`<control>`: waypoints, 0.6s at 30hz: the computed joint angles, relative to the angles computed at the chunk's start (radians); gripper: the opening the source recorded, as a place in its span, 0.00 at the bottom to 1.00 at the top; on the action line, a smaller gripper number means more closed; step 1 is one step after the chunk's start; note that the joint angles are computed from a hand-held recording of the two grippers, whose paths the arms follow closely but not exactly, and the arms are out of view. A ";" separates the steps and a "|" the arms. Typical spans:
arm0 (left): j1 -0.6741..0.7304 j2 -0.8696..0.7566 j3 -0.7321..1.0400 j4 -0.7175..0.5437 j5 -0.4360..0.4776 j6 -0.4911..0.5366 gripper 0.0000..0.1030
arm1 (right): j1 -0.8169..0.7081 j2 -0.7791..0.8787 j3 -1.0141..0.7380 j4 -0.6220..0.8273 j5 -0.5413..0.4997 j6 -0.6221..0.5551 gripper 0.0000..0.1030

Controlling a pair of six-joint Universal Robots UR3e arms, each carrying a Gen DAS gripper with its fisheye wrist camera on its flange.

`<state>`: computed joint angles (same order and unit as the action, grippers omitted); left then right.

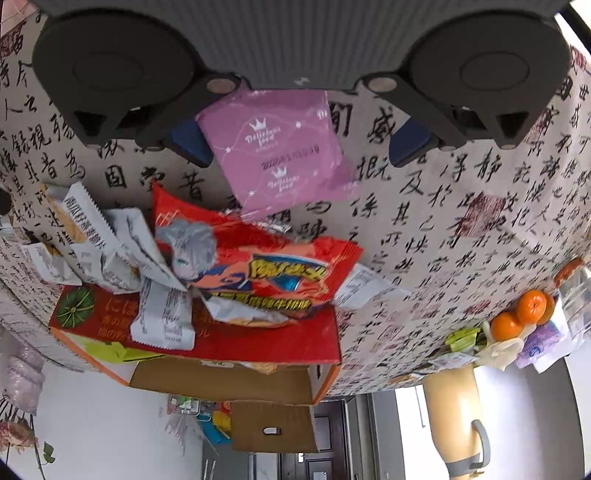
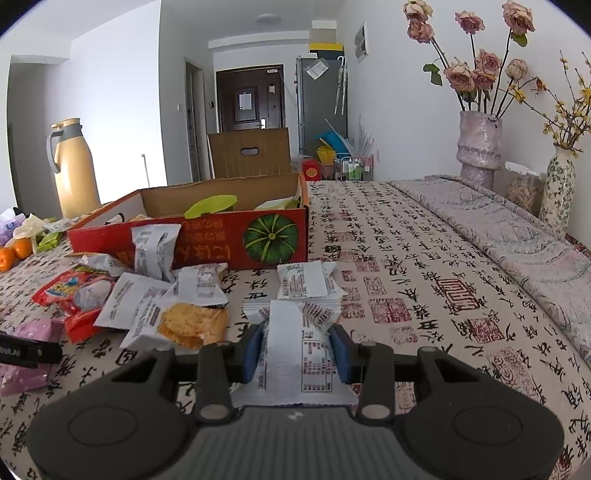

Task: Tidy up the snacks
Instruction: 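Grasp the pink packet with the left tool while the right tool holds the white packet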

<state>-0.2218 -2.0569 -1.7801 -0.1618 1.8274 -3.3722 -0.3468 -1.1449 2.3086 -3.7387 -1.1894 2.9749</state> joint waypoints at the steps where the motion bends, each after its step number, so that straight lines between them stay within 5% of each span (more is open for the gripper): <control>1: 0.004 0.007 -0.014 0.009 -0.005 -0.002 1.00 | 0.000 -0.003 0.007 -0.004 0.001 0.000 0.39; 8: 0.014 0.032 -0.079 0.077 -0.031 0.001 0.89 | 0.007 -0.029 0.047 -0.025 0.010 -0.004 0.39; 12: 0.012 0.046 -0.108 0.118 -0.044 0.016 0.63 | 0.009 -0.040 0.066 -0.034 0.013 -0.009 0.39; 18: 0.023 0.061 -0.138 0.148 -0.065 0.018 0.61 | 0.011 -0.056 0.091 -0.046 0.020 -0.011 0.39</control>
